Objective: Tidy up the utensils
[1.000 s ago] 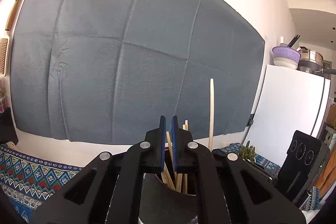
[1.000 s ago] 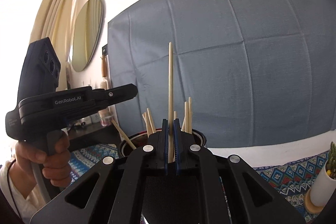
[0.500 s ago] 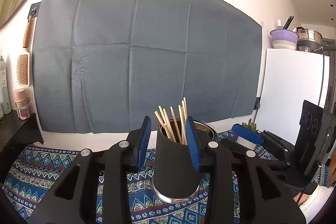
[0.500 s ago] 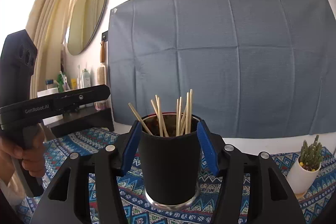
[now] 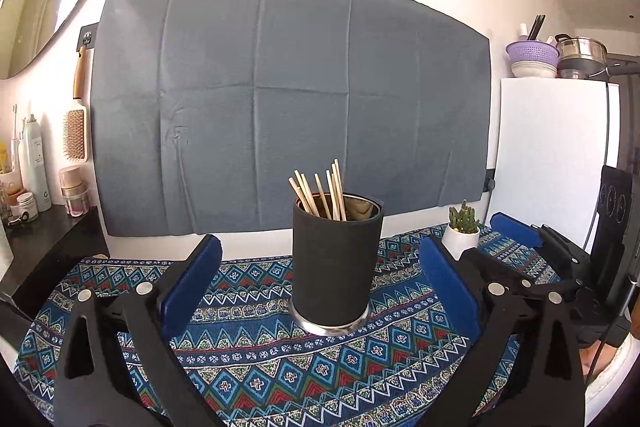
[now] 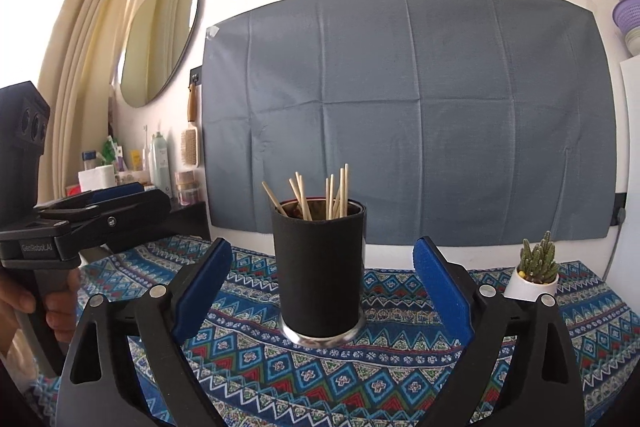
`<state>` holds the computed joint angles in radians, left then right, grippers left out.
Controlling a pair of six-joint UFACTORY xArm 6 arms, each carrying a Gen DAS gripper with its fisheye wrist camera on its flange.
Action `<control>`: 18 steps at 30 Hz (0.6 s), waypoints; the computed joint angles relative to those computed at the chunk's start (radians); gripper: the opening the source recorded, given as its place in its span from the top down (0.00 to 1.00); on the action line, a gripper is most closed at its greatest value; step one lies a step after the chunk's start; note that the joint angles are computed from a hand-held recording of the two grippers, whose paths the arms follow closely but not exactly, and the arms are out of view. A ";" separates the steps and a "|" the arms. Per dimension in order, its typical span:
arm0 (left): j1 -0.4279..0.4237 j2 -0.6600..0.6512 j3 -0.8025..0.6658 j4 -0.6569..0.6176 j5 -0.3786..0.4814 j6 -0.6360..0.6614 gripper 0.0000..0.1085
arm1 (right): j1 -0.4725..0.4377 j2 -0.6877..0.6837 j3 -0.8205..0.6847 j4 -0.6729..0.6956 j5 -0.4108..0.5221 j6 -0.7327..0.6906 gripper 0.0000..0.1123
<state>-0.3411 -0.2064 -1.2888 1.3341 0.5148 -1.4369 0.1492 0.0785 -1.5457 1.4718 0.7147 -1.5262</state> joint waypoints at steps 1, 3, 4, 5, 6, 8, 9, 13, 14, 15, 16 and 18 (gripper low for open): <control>-0.011 -0.011 0.011 0.000 0.012 0.001 0.11 | -0.009 -0.013 0.014 -0.001 0.009 0.001 0.21; -0.037 -0.031 0.033 -0.001 0.046 0.000 0.11 | -0.026 -0.039 0.044 0.000 0.021 0.004 0.20; -0.047 -0.040 0.045 -0.013 0.056 0.011 0.11 | -0.036 -0.059 0.067 0.000 0.027 0.003 0.20; -0.058 -0.050 0.057 -0.026 0.067 0.021 0.11 | -0.046 -0.074 0.084 -0.006 0.037 0.006 0.19; -0.070 -0.059 0.068 -0.036 0.079 0.025 0.11 | -0.056 -0.089 0.102 -0.014 0.046 0.010 0.18; -0.095 -0.078 0.092 -0.049 0.104 0.028 0.11 | -0.075 -0.124 0.142 -0.025 0.060 0.014 0.17; -0.107 -0.087 0.105 -0.054 0.114 0.027 0.11 | -0.087 -0.140 0.160 -0.034 0.072 0.021 0.17; -0.175 -0.119 0.149 -0.053 0.189 0.011 0.11 | -0.126 -0.197 0.218 -0.100 0.127 0.088 0.16; -0.188 -0.128 0.161 -0.055 0.198 0.007 0.11 | -0.136 -0.216 0.241 -0.100 0.138 0.083 0.16; -0.202 -0.136 0.172 -0.061 0.211 0.003 0.11 | -0.145 -0.232 0.260 -0.098 0.149 0.075 0.16; -0.217 -0.144 0.184 -0.062 0.223 -0.007 0.11 | -0.152 -0.252 0.283 -0.096 0.153 0.065 0.16; -0.237 -0.163 0.214 -0.066 0.229 -0.031 0.11 | -0.160 -0.290 0.332 -0.093 0.147 0.029 0.16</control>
